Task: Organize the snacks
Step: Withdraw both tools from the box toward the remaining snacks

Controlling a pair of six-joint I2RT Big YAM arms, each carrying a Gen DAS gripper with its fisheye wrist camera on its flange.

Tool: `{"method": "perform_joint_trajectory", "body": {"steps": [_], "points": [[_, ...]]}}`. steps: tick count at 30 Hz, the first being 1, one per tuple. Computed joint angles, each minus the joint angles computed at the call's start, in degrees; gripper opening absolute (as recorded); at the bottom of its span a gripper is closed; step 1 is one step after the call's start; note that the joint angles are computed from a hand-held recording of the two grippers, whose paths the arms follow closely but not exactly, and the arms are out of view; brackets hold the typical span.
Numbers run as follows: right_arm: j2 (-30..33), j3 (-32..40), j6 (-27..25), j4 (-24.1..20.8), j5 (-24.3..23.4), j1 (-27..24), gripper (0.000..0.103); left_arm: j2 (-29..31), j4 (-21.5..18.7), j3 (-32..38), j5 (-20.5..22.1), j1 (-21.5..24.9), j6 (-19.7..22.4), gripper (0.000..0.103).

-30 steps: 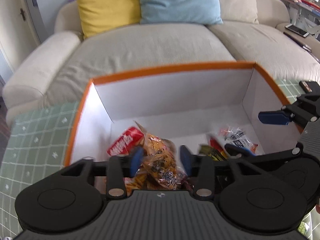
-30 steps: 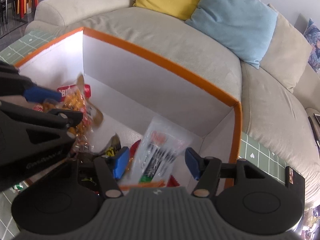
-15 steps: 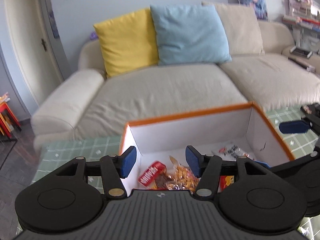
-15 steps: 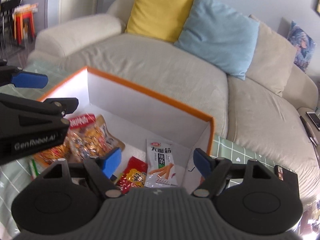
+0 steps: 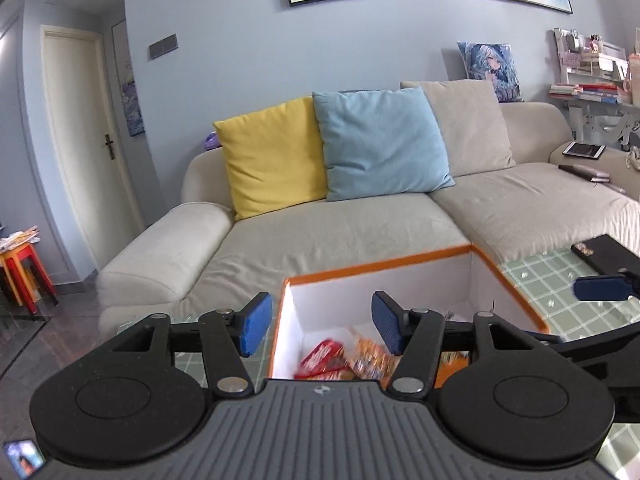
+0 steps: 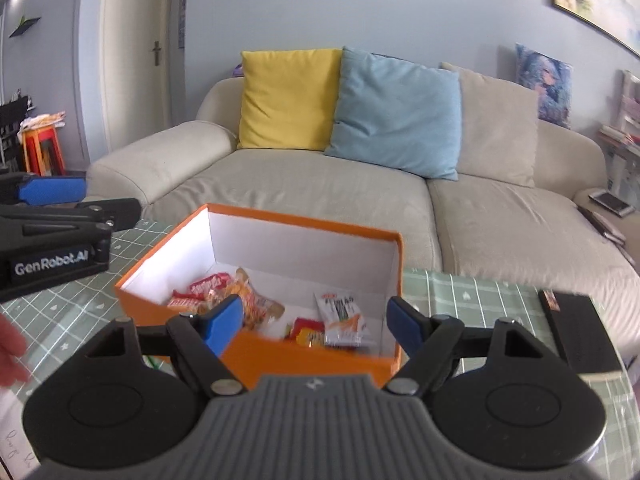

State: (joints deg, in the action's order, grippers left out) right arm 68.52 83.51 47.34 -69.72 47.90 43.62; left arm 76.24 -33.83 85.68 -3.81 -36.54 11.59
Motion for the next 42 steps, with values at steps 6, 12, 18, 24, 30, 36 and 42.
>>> {"method": "perform_joint_trajectory", "body": {"steps": [6, 12, 18, 24, 30, 36, 42], "points": [[0.3, -1.9, 14.0, -9.9, 2.0, 6.7, 0.077, -4.0, -3.2, -5.3, 1.8, 1.6, -3.2, 0.075], [0.3, -5.5, 28.0, -16.1, 0.8, 12.2, 0.086, -5.9, -9.2, -8.7, 7.3, 3.8, -4.9, 0.075], [0.5, -8.3, 33.8, -18.4, -2.9, 13.9, 0.086, -6.1, -15.5, -10.6, 13.4, 5.9, -4.9, 0.081], [0.6, -11.4, 34.4, -16.2, -8.2, 13.2, 0.086, -6.0, -16.6, -12.8, 13.6, 7.1, -5.0, 0.083], [0.6, -13.5, 31.8, -13.2, -9.3, 12.7, 0.086, -6.3, -13.0, -15.9, 14.6, 8.6, -7.0, 0.084], [1.2, -14.0, 29.7, -12.8, -7.8, 12.3, 0.086, -6.2, -10.6, -16.9, 15.4, 8.7, -5.4, 0.084], [1.2, -13.9, 28.4, -14.9, -2.8, 10.9, 0.086, -5.3, -10.9, -16.0, 18.0, 8.3, -4.9, 0.083]]}}
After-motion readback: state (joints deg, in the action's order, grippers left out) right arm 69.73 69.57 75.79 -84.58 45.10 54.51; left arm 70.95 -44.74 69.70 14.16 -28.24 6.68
